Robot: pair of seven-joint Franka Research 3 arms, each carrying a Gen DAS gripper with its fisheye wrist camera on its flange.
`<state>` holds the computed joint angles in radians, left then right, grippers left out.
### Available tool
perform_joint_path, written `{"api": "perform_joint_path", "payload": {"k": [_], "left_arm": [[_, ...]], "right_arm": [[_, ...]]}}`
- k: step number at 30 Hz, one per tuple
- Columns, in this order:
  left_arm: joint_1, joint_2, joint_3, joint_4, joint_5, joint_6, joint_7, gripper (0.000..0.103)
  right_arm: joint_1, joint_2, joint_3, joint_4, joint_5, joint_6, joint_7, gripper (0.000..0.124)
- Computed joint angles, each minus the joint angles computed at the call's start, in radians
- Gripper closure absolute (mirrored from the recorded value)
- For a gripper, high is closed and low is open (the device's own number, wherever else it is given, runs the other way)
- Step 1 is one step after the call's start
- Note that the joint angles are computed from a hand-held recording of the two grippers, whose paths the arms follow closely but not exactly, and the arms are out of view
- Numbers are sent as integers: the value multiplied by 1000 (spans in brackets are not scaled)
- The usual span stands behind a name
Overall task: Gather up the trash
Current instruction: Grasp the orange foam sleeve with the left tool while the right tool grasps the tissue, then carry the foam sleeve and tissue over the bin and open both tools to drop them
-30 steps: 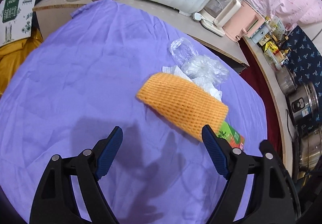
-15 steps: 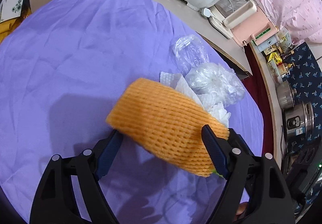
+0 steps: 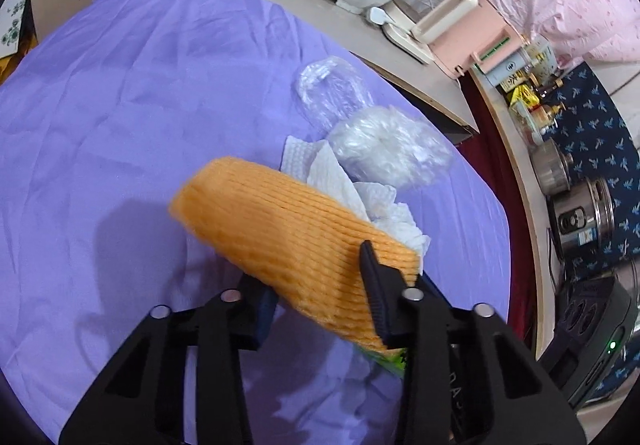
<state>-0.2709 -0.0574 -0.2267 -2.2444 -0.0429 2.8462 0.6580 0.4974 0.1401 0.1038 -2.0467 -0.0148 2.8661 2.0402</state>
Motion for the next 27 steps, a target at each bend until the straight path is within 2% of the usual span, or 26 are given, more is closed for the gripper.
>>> {"api": "perform_joint_path", "payload": {"k": [3, 5, 9, 19, 27], "left_arm": [[-22, -31, -3, -18, -48, -7, 53, 84], [-35, -57, -5, -35, -62, -13, 73, 86], [-68, -126, -11, -77, -62, -33, 76, 91], [-108, -262, -72, -91, 98, -110, -53, 93], [-147, -299, -130, -6, 211, -173, -126, 93]], "right_arm": [[6, -61, 1, -73, -19, 23, 45, 118], [2, -110, 8, -129, -43, 33, 87, 118], [-39, -233, 50, -257, -97, 47, 185, 118], [-188, -614, 168, -521, -43, 23, 261, 118], [-257, -935, 183, -644, 22, -65, 225, 118]]}}
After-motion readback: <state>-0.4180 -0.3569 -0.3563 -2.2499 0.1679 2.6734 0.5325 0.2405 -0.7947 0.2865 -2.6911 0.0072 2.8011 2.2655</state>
